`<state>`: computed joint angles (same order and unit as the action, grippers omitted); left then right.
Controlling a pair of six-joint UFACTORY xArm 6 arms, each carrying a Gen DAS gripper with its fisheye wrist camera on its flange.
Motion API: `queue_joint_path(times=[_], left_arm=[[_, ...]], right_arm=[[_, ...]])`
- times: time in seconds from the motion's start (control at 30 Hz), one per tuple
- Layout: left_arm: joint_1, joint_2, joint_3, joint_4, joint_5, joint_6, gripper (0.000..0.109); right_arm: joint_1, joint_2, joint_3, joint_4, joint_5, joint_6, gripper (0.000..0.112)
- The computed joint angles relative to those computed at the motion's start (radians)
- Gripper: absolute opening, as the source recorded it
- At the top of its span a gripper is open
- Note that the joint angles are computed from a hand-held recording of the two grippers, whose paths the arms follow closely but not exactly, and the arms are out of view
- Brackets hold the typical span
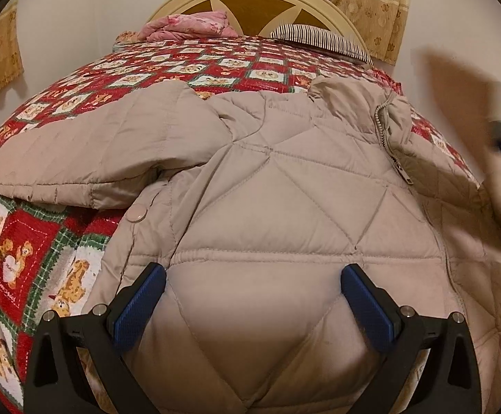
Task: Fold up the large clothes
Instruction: 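Fold the held sleeve across the jacket front with the right gripper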
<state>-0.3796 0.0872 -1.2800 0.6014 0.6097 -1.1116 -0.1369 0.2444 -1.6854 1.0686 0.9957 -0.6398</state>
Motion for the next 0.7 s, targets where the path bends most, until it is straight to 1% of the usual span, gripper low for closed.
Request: queue_joint_path(times=[0.03,0.07,0.17,0.2,0.23,0.27,0.33,0.37,0.4,0.43,0.47,0.5,0.53,0.57,0.6,0.63,0.67,0.7], left_arm=[[0.002,-0.002,0.004,0.0,-0.007,-0.004,0.102],[0.003,-0.004,0.006,0.0,-0.012,-0.007,0.102],[0.009,-0.01,0.018,-0.002,-0.033,-0.016,0.102],[0.011,-0.011,0.02,-0.003,-0.039,-0.019,0.102],[0.012,-0.011,0.021,-0.004,-0.042,-0.02,0.102],[0.013,-0.012,0.022,-0.007,-0.043,-0.018,0.102],[0.012,-0.009,0.017,-0.008,-0.039,-0.015,0.102],[0.013,-0.008,0.016,-0.01,-0.037,-0.012,0.102],[0.013,-0.008,0.016,-0.01,-0.037,-0.011,0.102],[0.013,-0.008,0.015,-0.009,-0.035,-0.011,0.102],[0.013,-0.008,0.015,-0.008,-0.035,-0.013,0.102],[0.013,-0.008,0.015,-0.008,-0.036,-0.014,0.102],[0.013,-0.009,0.017,-0.007,-0.039,-0.017,0.102],[0.015,-0.01,0.019,-0.005,-0.043,-0.021,0.102],[0.017,-0.011,0.021,-0.004,-0.047,-0.024,0.102],[0.018,-0.013,0.024,-0.003,-0.052,-0.028,0.102],[0.019,-0.015,0.027,-0.003,-0.055,-0.03,0.102],[0.02,-0.015,0.028,-0.003,-0.057,-0.031,0.102]], right_arm=[[0.004,0.011,0.002,0.003,0.018,-0.006,0.008],[0.025,0.051,-0.025,0.001,0.049,0.0,0.008],[0.048,0.124,-0.072,-0.001,0.121,0.008,0.008],[0.067,0.117,-0.056,0.002,0.136,0.011,0.008],[0.075,0.135,-0.072,-0.003,0.154,0.021,0.009],[0.082,0.151,-0.084,-0.018,0.161,0.034,0.012],[0.082,0.115,-0.049,-0.017,0.185,0.008,0.012],[0.088,0.08,-0.018,-0.015,0.164,-0.005,0.013],[0.09,0.046,0.016,-0.007,0.113,-0.04,0.013],[0.093,0.015,0.044,-0.014,0.044,-0.06,0.019],[0.104,0.002,0.057,-0.05,-0.038,-0.058,0.039],[0.126,-0.002,0.061,-0.128,-0.142,-0.02,0.051],[0.142,0.005,0.064,-0.228,-0.227,0.036,0.061],[0.156,0.025,0.049,-0.326,-0.27,0.09,0.058],[0.158,0.052,0.025,-0.393,-0.27,0.126,0.054],[0.162,0.08,-0.001,-0.446,-0.252,0.163,0.043],[0.161,0.119,-0.036,-0.471,-0.2,0.201,0.038],[0.163,0.131,-0.045,-0.455,-0.183,0.208,0.038]])
